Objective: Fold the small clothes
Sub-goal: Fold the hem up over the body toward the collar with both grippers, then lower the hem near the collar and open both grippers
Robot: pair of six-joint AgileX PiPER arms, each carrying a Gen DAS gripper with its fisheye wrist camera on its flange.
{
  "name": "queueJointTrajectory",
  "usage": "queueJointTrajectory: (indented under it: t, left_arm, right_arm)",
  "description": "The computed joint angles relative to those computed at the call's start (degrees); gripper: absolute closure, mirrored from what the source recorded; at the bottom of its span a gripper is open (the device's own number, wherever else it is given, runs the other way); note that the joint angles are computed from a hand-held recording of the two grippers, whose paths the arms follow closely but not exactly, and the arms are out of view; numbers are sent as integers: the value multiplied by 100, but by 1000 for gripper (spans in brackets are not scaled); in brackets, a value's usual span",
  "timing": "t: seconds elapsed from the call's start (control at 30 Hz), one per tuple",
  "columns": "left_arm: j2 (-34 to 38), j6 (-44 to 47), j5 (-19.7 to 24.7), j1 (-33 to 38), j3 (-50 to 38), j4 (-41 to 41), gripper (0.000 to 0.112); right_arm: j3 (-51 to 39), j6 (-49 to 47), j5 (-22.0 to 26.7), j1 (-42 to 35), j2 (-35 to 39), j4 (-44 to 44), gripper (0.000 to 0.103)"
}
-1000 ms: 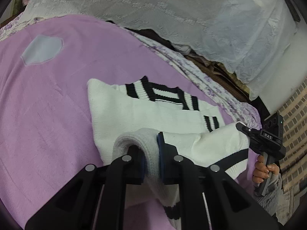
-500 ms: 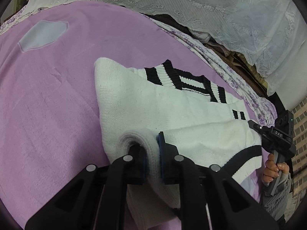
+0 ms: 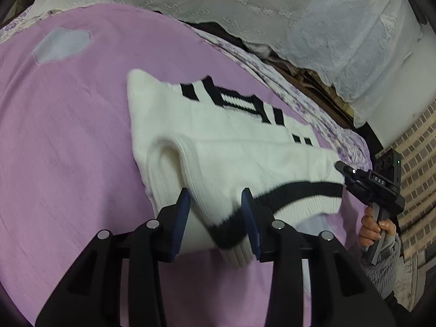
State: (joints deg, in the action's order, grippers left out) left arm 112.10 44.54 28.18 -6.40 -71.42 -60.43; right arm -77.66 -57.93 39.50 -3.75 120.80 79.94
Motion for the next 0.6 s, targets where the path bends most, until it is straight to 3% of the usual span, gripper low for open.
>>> queueJointTrajectory:
  t: [0.43,0.53,0.6]
  left_arm:
    - [145,63,16,-251,71,-48,72]
    - [116,12,-101,-306,12,37,89]
    - [68,100,-123,-281,-13,-72,93]
  right_arm:
    - [851,-464,24,172,-406,-15,82]
    - [890,-593,-83,298,-462,52,88]
    - [909,-708,-122,326,-549,192,90]
